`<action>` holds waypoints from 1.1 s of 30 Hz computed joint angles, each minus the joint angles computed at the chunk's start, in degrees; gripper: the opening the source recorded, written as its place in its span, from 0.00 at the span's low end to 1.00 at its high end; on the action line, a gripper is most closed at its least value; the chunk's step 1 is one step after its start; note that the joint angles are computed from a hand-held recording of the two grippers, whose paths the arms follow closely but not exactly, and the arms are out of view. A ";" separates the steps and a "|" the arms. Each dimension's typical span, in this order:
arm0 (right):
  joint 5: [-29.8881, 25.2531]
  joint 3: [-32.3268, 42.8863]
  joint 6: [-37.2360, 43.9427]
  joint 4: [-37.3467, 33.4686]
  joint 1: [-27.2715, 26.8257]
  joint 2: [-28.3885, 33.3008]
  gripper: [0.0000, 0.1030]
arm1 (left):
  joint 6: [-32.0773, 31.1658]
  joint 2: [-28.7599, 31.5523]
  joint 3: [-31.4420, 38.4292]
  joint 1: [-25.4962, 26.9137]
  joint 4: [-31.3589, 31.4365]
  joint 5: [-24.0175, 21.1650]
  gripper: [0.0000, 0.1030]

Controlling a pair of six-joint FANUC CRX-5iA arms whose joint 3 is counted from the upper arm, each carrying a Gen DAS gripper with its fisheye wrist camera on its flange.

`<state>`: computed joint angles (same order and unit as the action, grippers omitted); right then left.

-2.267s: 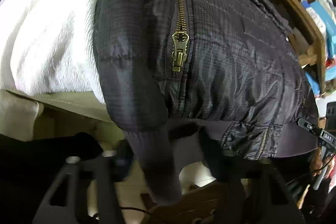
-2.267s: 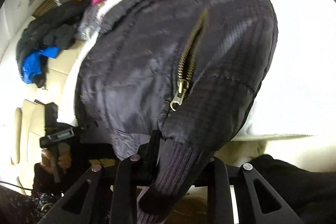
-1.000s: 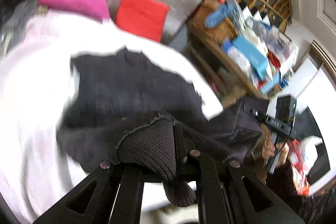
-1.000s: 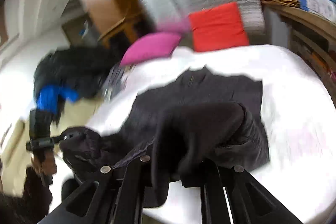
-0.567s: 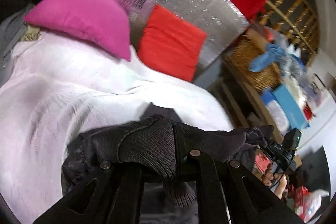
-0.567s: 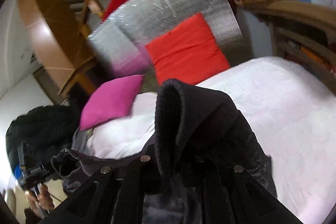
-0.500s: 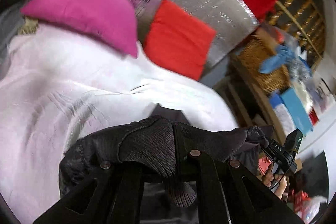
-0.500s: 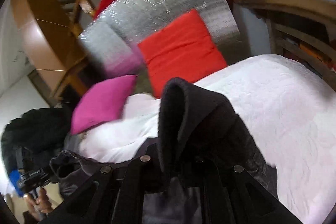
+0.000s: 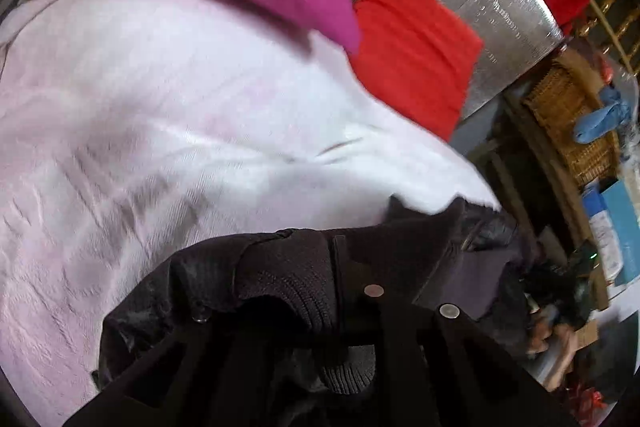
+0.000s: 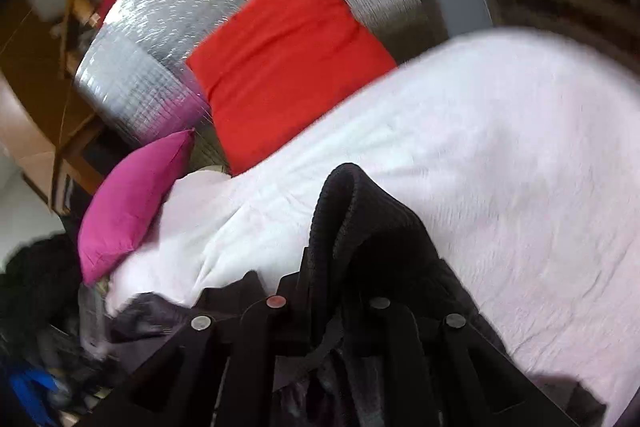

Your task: Fold large clothes

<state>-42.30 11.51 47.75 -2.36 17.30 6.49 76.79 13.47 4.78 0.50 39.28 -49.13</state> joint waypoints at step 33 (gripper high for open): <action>-19.97 -24.21 -12.30 20.12 24.63 -31.94 0.51 | 26.99 -36.26 -14.02 -7.01 -42.23 -13.03 0.89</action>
<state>-62.27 -12.70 35.45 17.76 41.92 -25.45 103.79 -22.79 -9.24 -6.50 -2.95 -62.16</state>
